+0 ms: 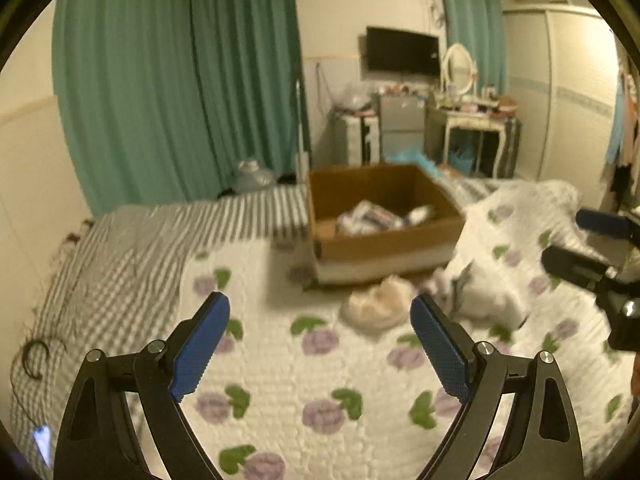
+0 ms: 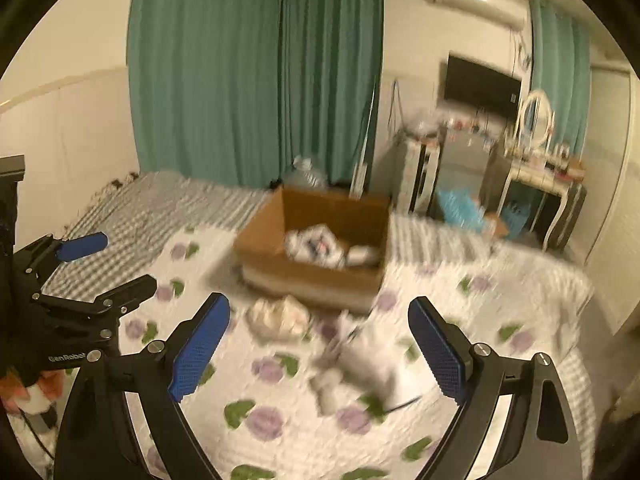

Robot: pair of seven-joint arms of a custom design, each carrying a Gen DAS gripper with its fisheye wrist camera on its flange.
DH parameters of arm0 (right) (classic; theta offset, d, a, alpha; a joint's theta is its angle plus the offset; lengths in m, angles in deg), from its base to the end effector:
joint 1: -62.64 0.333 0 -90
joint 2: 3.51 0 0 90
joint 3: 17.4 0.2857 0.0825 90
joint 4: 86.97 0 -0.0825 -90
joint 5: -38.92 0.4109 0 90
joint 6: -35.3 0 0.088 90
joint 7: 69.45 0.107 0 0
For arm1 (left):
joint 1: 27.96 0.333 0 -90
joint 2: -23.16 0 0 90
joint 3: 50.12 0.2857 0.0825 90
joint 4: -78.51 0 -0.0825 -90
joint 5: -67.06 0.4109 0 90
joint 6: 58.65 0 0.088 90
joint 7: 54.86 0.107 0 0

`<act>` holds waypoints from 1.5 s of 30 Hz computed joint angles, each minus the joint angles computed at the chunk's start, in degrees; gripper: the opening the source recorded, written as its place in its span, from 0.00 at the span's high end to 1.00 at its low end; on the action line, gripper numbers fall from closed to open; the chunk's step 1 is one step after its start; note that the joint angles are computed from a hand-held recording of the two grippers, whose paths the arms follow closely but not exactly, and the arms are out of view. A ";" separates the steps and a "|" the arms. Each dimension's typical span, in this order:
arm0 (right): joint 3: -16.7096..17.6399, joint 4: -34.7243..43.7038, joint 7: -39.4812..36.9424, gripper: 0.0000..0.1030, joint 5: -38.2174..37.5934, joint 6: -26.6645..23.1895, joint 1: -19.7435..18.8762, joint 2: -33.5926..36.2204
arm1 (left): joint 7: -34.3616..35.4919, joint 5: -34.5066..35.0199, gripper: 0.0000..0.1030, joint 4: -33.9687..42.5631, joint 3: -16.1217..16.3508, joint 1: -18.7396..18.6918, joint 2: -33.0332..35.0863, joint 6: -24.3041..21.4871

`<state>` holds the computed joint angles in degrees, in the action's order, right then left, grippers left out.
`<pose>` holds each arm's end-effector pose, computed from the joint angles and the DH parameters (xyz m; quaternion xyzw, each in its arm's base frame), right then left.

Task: Organize soft objects
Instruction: 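Grasp the cream lace cloth with the left gripper while the right gripper grasps the white foam piece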

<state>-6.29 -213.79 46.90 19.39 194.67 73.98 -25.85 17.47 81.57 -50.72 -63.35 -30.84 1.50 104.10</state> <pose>0.4755 0.2265 0.6084 -0.6857 0.5524 -0.3075 0.3606 0.5002 -0.1718 0.5863 -0.5577 0.6853 -0.3361 0.3262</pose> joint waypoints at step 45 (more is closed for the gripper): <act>-7.84 7.32 8.88 0.72 8.50 -2.70 3.67 23.01 | 21.60 -15.31 0.65 25.66 1.14 -6.08 34.65 -6.69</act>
